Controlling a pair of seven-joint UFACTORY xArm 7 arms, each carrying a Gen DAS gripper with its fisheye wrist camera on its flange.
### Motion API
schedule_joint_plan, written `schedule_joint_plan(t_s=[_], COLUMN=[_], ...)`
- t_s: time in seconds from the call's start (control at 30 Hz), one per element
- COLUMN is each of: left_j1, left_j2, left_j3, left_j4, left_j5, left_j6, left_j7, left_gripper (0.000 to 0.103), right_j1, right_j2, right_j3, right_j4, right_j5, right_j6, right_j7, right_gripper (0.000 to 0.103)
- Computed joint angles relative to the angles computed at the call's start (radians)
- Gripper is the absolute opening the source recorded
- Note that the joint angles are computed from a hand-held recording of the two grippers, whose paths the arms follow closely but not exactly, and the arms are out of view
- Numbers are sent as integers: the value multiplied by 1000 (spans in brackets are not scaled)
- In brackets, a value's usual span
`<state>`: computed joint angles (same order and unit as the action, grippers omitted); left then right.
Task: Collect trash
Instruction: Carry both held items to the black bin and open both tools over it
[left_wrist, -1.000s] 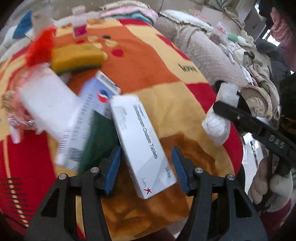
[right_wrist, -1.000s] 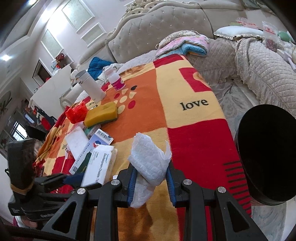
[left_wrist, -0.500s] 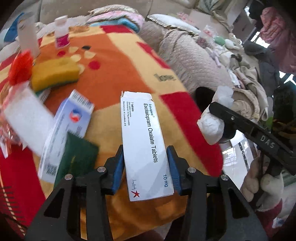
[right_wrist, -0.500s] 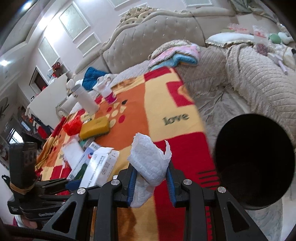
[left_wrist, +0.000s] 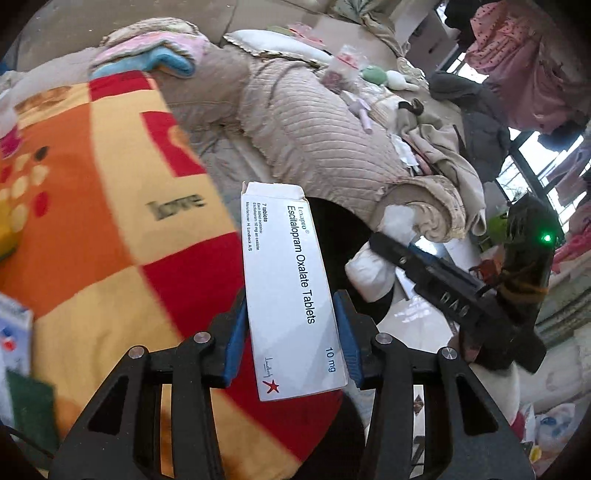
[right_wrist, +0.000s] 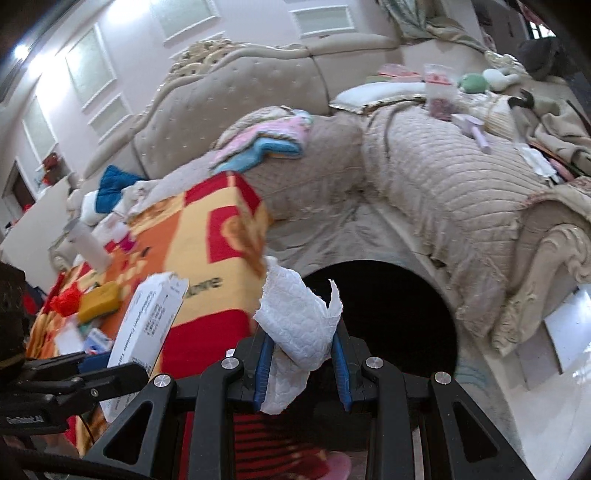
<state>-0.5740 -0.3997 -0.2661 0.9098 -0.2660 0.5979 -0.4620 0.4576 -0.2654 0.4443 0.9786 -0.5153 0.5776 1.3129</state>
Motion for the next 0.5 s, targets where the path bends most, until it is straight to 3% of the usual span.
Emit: schedule_joint_plan(t_s=[0.23,0.27,0.33,0.37,0.5], left_j1=[-22,-33,-32,-26,-2], left_j2=[140,146,160,163,159], left_j3=[-13,-3,-3,-8,-25], left_j4=[66,63,67,67,67], left_j5=[-23,-46,-48,-35,35], left_j6=[-130,-148,-155,-151,-111], left_j7=[4,22,21,8,-44], left_gripper=[46,48,61,62,62], right_j1=[-27,-34,-45,-48,-41], right_j2=[-25,-28,-26,-32,-36], right_j3=[-13,-9,1,3,-5], right_j4=[-43,-46,-46,-52,-77], right_j5=[-5,-14,-36,-43,-30], right_j6=[24,35,56,60,30], right_j7=[-3,4,28,41,50], right_gripper=[28,30,49,59,61])
